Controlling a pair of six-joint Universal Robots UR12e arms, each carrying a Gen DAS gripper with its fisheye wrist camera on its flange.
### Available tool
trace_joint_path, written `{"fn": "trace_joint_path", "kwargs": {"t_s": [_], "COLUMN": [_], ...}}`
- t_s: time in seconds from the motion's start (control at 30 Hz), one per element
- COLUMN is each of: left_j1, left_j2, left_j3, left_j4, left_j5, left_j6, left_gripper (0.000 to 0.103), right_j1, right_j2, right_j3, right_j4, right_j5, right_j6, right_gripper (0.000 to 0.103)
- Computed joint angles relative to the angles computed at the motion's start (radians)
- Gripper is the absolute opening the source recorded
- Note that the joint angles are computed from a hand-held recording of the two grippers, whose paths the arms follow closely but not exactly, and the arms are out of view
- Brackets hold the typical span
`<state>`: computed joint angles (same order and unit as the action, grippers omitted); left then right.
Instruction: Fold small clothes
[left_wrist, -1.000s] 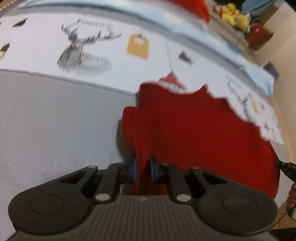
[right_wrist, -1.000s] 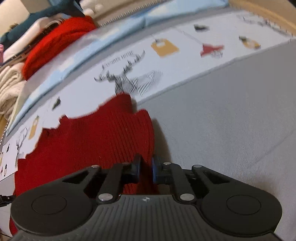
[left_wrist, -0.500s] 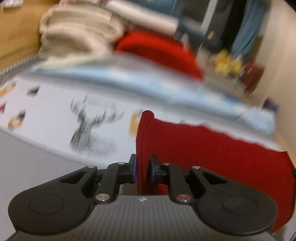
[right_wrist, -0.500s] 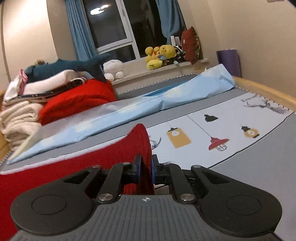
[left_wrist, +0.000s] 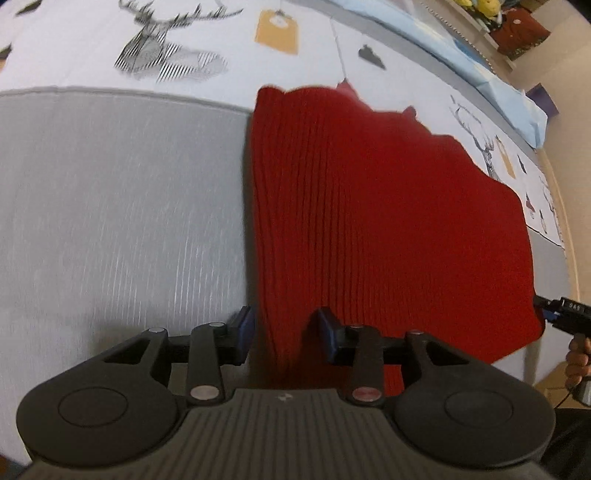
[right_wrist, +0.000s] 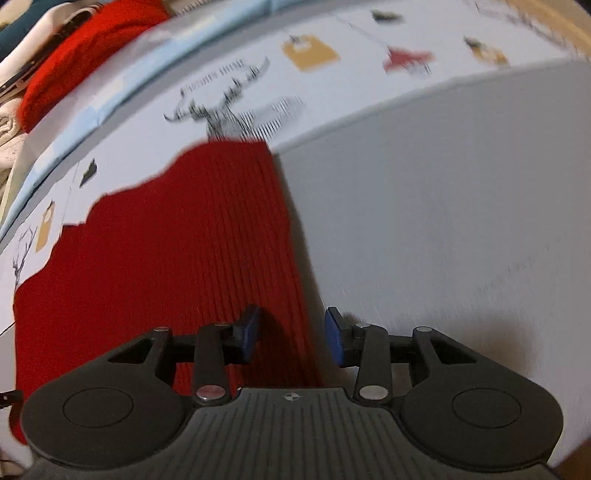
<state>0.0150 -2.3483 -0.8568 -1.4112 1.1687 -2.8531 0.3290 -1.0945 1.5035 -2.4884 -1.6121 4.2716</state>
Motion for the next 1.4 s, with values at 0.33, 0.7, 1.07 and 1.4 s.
{"fn": "trace_joint_path", "kwargs": {"t_s": [0.33,0.7,1.07,1.4], "left_j1": [0.017,-0.004,-0.031,-0.05], "left_j2": [0.082,0.087,0.097,0.099], "left_j3": [-0.117,-0.115,-0.131,-0.139], "left_j4": [0.125,0.1,0.088,0.086], "left_j5": [-0.06,0.065,0.068,0.115], "left_j6": [0.045,0.074,0.185,0.164], "left_gripper": [0.012,0.018,0.018,0.024], "right_j1": [0.014,0.026,0.041,0.043], "right_j2": [-0.045,-0.046,-0.048,-0.039], "right_j3": [0.072,0.042,0.052,0.035], "right_j4": [-0.106,0.027,-0.079,-0.016], "right_j5": [0.022,-0.021,-0.079,-0.087], "right_j6": [0.0,0.021,-0.121,-0.134], "right_gripper": [0.014,0.013,0.018,0.018]}}
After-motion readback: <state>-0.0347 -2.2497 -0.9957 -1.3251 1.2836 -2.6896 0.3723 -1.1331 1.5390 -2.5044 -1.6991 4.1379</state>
